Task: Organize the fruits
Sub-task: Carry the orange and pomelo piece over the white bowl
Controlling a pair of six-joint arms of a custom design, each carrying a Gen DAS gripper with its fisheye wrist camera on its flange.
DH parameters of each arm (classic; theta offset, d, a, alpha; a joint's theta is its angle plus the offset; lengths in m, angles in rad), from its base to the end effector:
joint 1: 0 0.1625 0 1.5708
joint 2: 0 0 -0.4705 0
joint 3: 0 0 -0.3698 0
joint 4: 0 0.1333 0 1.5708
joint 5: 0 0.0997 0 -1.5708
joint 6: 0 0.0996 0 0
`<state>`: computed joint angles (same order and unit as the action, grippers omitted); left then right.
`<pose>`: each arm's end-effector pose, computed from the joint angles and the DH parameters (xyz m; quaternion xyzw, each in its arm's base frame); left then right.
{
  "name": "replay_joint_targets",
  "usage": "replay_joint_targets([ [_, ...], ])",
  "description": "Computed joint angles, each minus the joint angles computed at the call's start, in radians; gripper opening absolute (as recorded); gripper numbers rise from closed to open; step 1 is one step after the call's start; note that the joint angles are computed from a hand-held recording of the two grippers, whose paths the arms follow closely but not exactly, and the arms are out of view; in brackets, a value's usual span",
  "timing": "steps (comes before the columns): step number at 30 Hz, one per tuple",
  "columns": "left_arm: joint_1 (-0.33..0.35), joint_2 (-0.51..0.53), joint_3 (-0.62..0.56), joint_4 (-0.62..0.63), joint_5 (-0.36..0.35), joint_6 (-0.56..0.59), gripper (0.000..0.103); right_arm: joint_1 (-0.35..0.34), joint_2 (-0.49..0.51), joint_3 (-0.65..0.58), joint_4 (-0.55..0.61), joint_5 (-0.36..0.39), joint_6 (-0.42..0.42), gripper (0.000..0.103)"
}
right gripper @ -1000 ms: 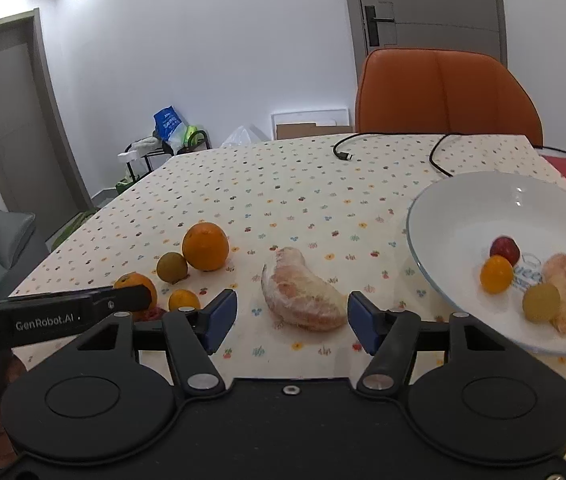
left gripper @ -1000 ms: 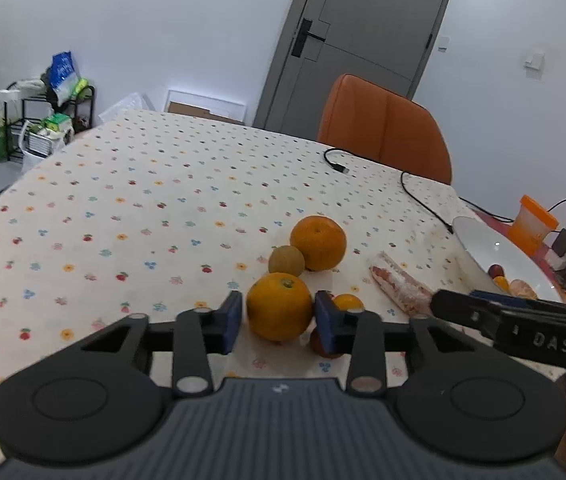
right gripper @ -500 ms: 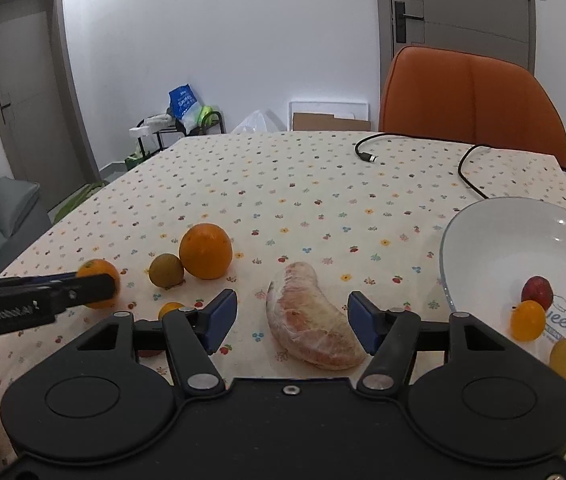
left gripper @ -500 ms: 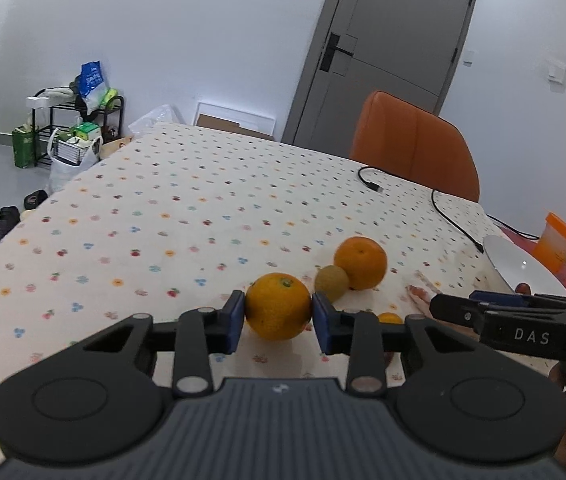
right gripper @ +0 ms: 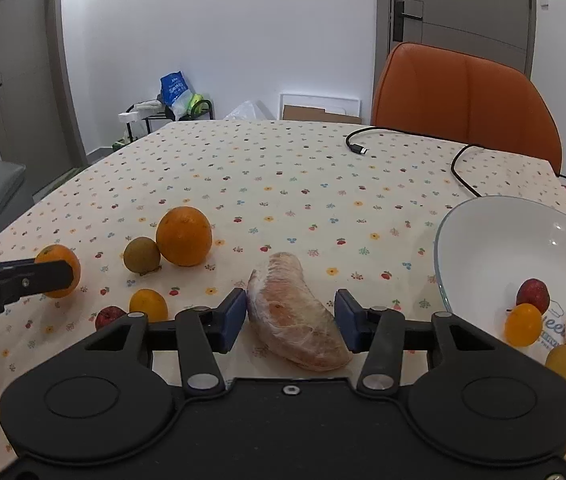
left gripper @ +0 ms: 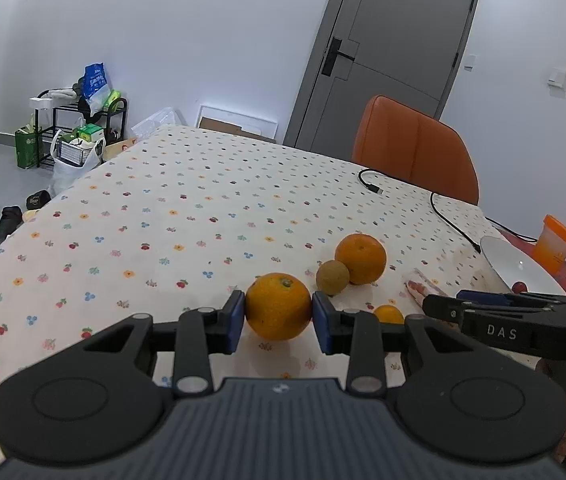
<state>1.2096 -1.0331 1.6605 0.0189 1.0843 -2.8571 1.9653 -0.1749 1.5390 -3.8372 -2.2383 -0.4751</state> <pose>-0.0263 -0.5786 0.2169 0.1737 0.8579 -0.4408 0.1988 0.3207 -0.5840 -0.0878 0.2286 -0.8313 0.3997 0.3112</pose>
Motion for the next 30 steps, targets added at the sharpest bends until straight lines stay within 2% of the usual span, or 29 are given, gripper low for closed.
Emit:
replay_joint_targets([
  [4,-0.004,-0.012,0.017,-0.012,-0.002,0.001,0.035,0.012,0.008,-0.006,0.000,-0.024,-0.006,0.045],
  [14,-0.008,-0.017,0.034,-0.019,-0.010,0.007,0.035,0.020,-0.025,0.073,0.007,0.015,0.096,0.047],
  [23,-0.005,0.001,0.013,-0.001,-0.016,-0.008,0.035,0.005,-0.010,0.062,-0.021,0.040,0.045,0.050],
  [30,-0.014,0.000,0.021,-0.012,-0.030,0.002,0.035,0.000,-0.020,0.085,-0.041,0.068,0.068,0.041],
])
